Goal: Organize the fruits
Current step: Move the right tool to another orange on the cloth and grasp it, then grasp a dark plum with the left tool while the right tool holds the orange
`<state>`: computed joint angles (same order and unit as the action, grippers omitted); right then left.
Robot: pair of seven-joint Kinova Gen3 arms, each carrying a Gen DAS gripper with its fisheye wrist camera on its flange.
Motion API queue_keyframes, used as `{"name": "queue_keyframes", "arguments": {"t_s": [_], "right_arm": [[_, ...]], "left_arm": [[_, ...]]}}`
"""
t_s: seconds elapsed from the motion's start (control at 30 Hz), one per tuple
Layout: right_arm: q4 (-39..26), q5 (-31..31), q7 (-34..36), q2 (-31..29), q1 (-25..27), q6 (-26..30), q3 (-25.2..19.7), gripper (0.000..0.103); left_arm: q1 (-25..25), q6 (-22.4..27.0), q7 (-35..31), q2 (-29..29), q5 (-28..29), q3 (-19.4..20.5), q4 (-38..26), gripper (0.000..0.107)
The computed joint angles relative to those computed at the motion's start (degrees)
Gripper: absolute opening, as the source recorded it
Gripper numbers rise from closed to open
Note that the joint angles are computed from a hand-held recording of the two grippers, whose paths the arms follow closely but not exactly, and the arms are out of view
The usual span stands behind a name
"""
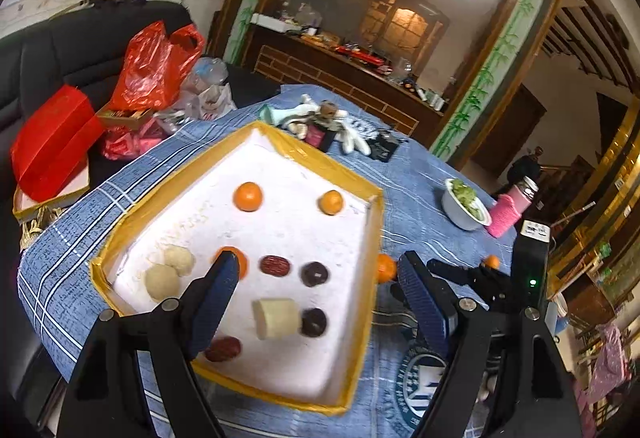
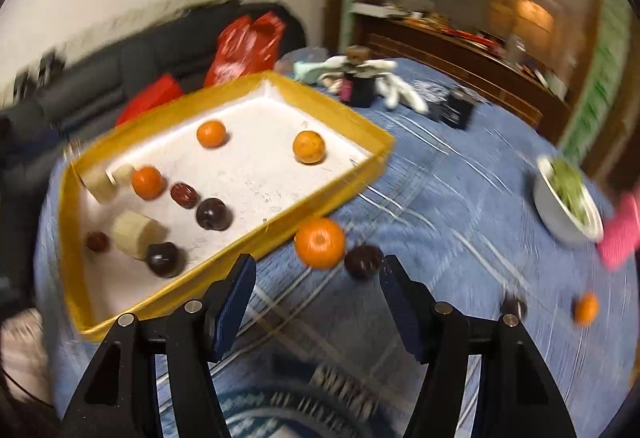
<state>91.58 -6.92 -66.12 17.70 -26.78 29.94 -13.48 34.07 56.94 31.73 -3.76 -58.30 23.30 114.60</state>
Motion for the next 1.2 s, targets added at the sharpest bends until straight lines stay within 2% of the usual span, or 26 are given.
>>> {"name": "queue_keyframes", "arguments": {"t_s": [0.03,0.1,0.2,0.3,0.43,0.53,0.6,0.67,0.8,0.9,0.93,1.0,1.07,1.13,1.2], "right_arm": [[-1.29,2.03,-0.4,1.07,-1.59,0.57,1.14,0.065],[-4.33,4.88,0.72,3.8,-2.53,2.95,1.29,0.054],[-6.98,8.02,1.65,6.31,-4.47,5.26,2.74,0.048],[-8.96,6.4,3.93,7.52,-2.75,6.15,1.13,0.047],[-11.22,3.71,3.47,8.7,-2.2,8.33,0.96,0.043],[-11.95,-0.73,4.63,8.8,0.51,10.61,-0.68,0.038],[-11.19,-4.4,5.56,7.92,1.09,11.73,0.3,0.037],[-7.85,-8.55,7.22,5.58,2.44,10.44,0.99,0.037],[-0.29,-17.87,11.42,0.12,12.55,8.26,-4.35,0.037],[5.13,-24.01,15.45,-3.78,15.9,6.52,-3.0,0.037],[6.44,-25.19,16.16,-4.62,15.68,5.76,-1.56,0.037],[8.87,-29.32,18.81,-5.5,16.1,4.53,1.09,0.037],[10.23,-33.98,21.04,-4.97,20.35,4.51,-0.37,0.037],[10.55,-38.64,23.94,-3.68,25.01,5.62,-2.74,0.037],[10.11,-41.71,24.82,-2.61,25.9,7.59,-1.5,0.037]], "left_arm": [[-0.24,-0.46,-0.1,-0.19,0.29,-0.37,0.25,0.081],[-1.14,-2.03,-0.67,-0.66,1.09,-1.19,1.02,0.081],[-2.69,-4.49,-1.51,-1.01,2.05,-1.86,1.77,0.081],[-3.87,-6.27,-1.67,-0.81,2.16,-1.9,1.92,0.081],[-3.93,-6.68,-2.89,0.57,2.06,-1.73,0.77,0.081],[-3.03,-6.04,-4.02,1.9,2.32,-1.95,-0.64,0.081],[-2.33,-5.59,-4.46,2.36,2.35,-2.34,-1.34,0.081],[-1.43,-4.58,-5.07,2.99,2.21,-2.43,-2.37,0.081],[0.33,-3.23,-7.08,4.41,1.88,-2.92,-4.54,0.081],[1.7,-2.94,-12.89,7.19,3.84,-4.06,-8.41,0.081],[0.83,-3.05,-15.22,8.93,4.25,-2.86,-10.24,0.081],[-3.0,-1.93,-19.88,12.61,4.99,2.05,-14.03,0.081],[-6.7,-0.43,-24.54,17.2,4.7,7.35,-18.02,0.081],[-7.86,2.29,-29.2,21.73,4.76,9.92,-22.1,0.081],[-7.56,5.02,-33.86,25.89,4.99,10.35,-26.3,0.081]]}}
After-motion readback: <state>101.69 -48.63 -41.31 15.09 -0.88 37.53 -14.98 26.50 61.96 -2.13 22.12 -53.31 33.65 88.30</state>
